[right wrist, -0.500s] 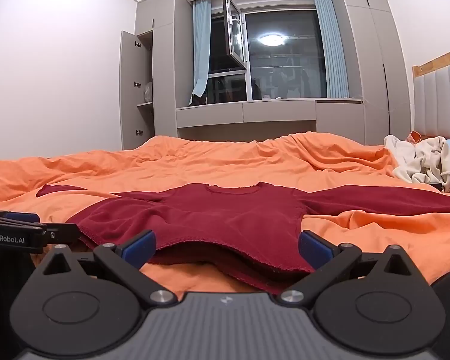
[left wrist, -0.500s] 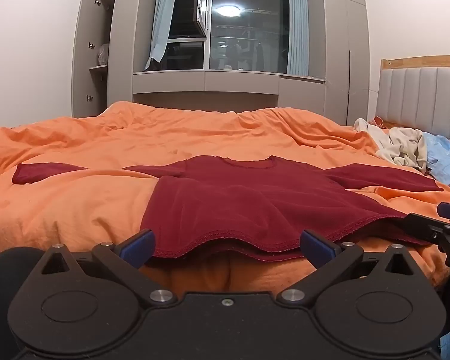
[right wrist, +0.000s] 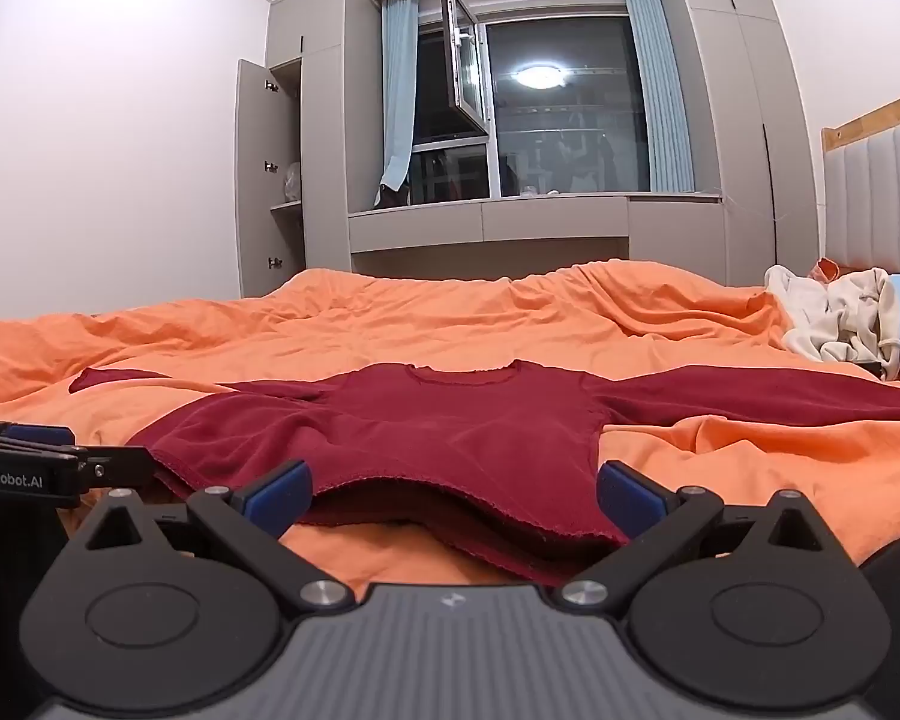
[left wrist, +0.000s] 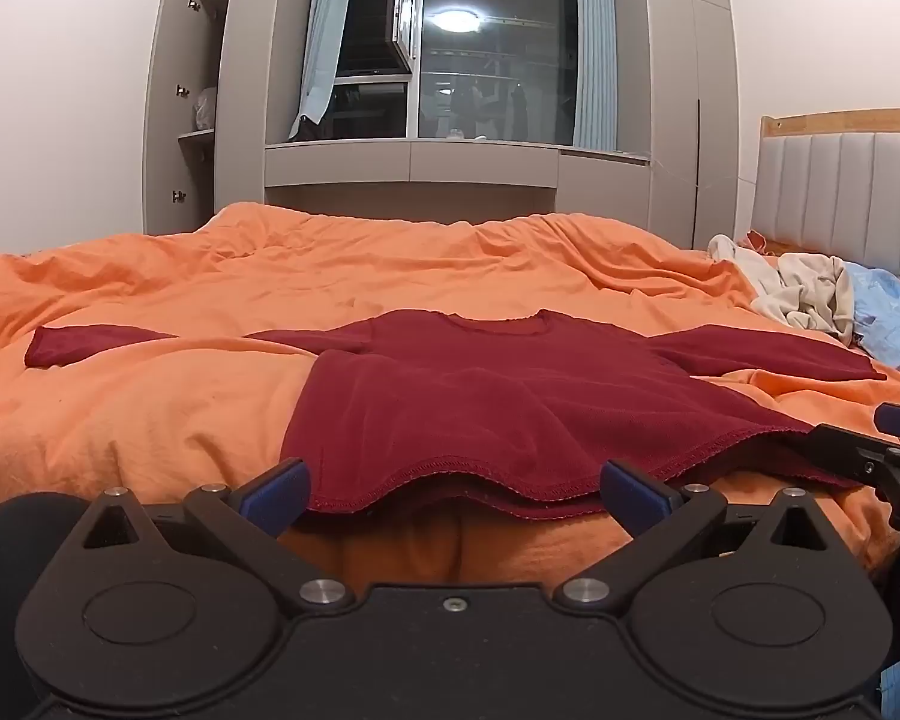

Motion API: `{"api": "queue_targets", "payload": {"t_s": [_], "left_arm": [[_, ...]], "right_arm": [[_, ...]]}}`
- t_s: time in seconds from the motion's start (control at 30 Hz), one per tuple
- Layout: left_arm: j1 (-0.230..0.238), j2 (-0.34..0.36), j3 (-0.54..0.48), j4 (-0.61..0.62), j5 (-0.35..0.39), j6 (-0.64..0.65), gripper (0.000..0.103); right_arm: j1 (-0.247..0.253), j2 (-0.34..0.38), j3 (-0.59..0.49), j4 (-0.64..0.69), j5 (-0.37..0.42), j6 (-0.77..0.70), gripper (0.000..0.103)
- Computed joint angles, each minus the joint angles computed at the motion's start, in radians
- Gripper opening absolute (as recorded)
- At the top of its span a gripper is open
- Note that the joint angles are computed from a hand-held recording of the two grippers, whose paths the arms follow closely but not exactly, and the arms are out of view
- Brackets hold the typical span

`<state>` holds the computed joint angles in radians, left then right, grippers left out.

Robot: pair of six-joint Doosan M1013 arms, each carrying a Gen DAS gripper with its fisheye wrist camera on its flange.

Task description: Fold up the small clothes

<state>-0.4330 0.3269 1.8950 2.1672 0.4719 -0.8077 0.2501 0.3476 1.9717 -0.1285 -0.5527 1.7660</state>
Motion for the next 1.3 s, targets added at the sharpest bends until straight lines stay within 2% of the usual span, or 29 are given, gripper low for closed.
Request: {"api": "queue_targets", "payload": {"t_s": [1.3], "left_arm": [[0.000,0.000,-0.001,-0.007,0.000,0.008,0.103]], "right_arm": [[0.003,0.004,-0.001,-0.005,0.002,0.012,0.103]]}}
